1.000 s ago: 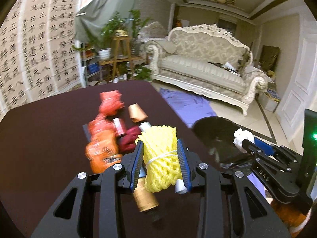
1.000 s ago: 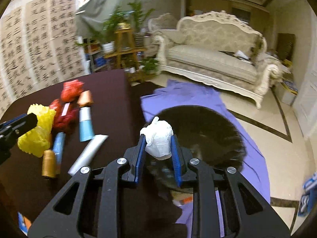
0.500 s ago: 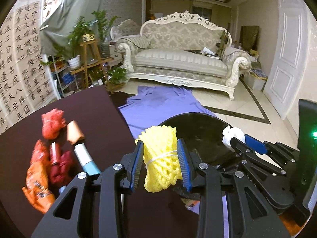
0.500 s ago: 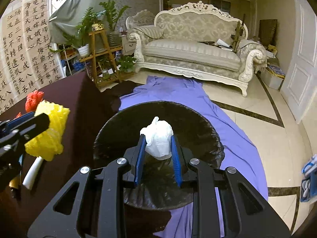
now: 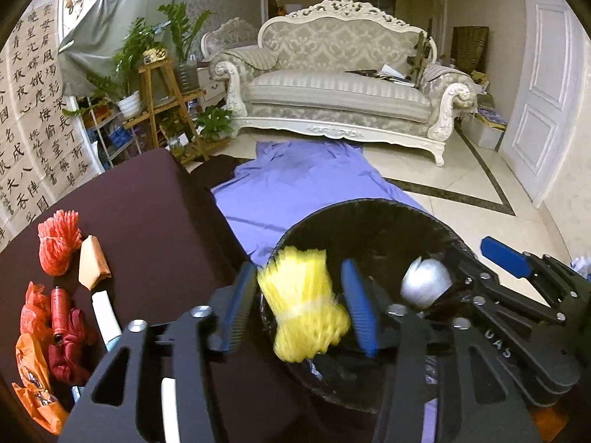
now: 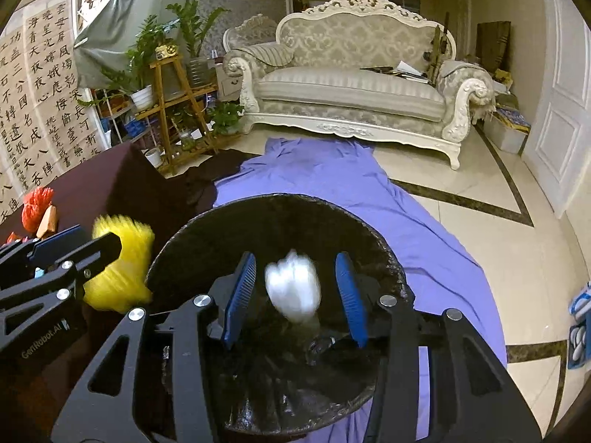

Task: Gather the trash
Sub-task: 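Carry both items over the black bin and open both tools to drop them, then grasp the brown glass bottle with the left tool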

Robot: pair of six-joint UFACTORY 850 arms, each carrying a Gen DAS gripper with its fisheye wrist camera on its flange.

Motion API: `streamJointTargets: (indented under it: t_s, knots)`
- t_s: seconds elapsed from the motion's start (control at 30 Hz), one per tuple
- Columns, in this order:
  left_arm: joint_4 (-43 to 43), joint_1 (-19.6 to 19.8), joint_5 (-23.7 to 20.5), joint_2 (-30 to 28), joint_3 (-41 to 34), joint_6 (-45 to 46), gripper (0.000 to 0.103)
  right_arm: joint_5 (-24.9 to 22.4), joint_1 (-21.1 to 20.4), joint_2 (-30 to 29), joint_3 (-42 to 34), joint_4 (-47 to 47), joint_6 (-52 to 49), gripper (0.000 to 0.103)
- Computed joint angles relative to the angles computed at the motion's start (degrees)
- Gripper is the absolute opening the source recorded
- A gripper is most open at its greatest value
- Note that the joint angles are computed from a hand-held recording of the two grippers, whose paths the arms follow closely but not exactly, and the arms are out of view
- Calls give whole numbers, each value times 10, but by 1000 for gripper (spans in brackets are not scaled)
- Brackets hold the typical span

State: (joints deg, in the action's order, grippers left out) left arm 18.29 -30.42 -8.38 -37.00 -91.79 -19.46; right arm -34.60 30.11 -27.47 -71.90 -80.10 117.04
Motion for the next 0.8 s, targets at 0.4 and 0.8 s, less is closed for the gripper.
streamJointTargets:
  t_s: [0.4, 0.8]
  knots:
    - [33, 7, -4, 20, 21, -46, 71, -7, 4, 8, 3, 24, -8, 51]
    - [201, 18, 5, 89, 103, -218, 71, -20, 46, 26, 14, 33, -8, 52]
